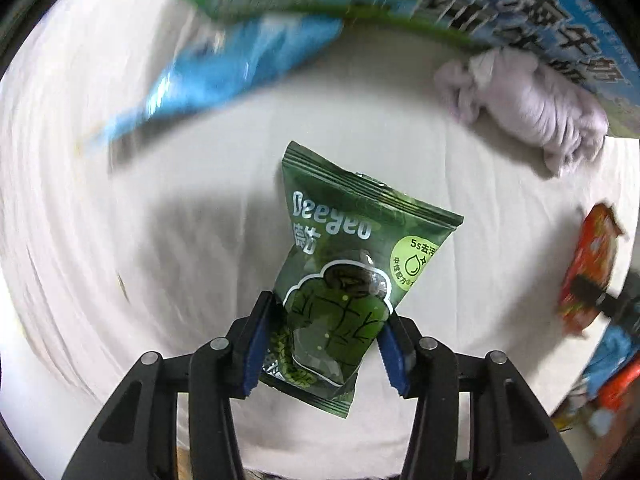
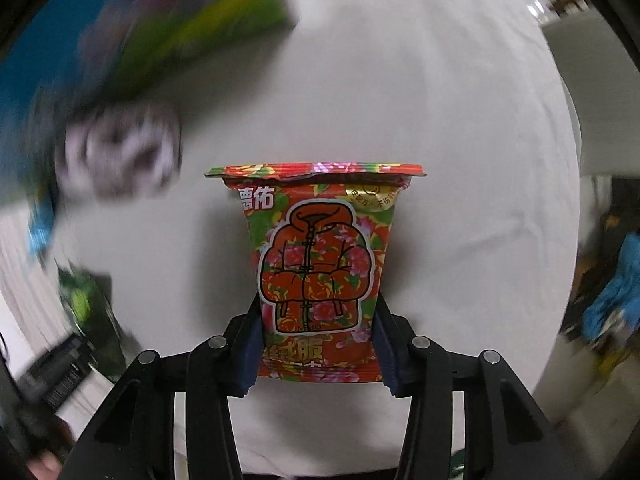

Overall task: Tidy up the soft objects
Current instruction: 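Grasp the green Seeyeo bag with left tool while right tool grasps red floral bag, then carry green and red bags into the box and open both tools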

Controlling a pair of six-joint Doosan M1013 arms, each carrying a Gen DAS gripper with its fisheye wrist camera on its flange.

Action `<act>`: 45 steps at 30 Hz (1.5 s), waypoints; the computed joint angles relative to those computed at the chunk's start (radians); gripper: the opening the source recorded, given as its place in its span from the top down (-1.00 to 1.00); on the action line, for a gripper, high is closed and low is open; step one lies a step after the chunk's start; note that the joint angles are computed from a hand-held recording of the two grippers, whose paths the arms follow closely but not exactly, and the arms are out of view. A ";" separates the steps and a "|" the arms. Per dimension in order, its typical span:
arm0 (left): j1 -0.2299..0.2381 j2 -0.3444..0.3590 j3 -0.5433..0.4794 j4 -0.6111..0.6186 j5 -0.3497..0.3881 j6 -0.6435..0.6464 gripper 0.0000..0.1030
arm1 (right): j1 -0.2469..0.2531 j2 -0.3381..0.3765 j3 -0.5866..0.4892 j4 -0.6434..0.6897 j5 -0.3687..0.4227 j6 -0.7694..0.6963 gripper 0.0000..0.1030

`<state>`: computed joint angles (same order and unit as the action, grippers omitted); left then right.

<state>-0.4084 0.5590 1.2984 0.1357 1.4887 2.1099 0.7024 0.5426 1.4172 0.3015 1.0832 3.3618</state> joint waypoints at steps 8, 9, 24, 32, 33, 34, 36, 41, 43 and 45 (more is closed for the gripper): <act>0.004 -0.024 0.059 -0.001 -0.022 -0.009 0.09 | -0.005 0.062 -0.081 0.023 0.113 -0.083 0.02; 0.000 -0.024 0.062 0.004 -0.032 -0.005 0.08 | -0.007 0.066 -0.083 0.028 0.114 -0.086 0.02; 0.008 -0.078 0.088 -0.016 -0.072 0.037 0.27 | 0.015 0.006 -0.043 -0.038 0.036 -0.052 0.07; 0.038 -0.145 0.087 -0.156 -0.046 0.069 0.29 | 0.037 -0.027 -0.106 -0.157 0.058 -0.032 0.08; 0.040 -0.154 0.083 -0.172 -0.038 0.076 0.29 | 0.038 -0.030 -0.121 -0.175 0.069 -0.032 0.08; 0.043 -0.162 0.079 -0.190 -0.028 0.087 0.29 | 0.039 -0.038 -0.128 -0.194 0.074 -0.032 0.08; 0.047 -0.174 0.066 -0.223 -0.012 0.100 0.29 | 0.042 -0.055 -0.139 -0.235 0.080 -0.027 0.08; 0.063 -0.178 -0.019 -0.336 0.062 0.110 0.29 | 0.031 -0.076 -0.206 -0.325 0.117 -0.022 0.08; 0.068 -0.161 -0.082 -0.380 0.103 0.104 0.29 | 0.023 -0.089 -0.223 -0.357 0.127 -0.026 0.08; 0.061 -0.132 -0.161 -0.419 0.151 0.084 0.29 | 0.012 -0.085 -0.249 -0.385 0.145 -0.034 0.08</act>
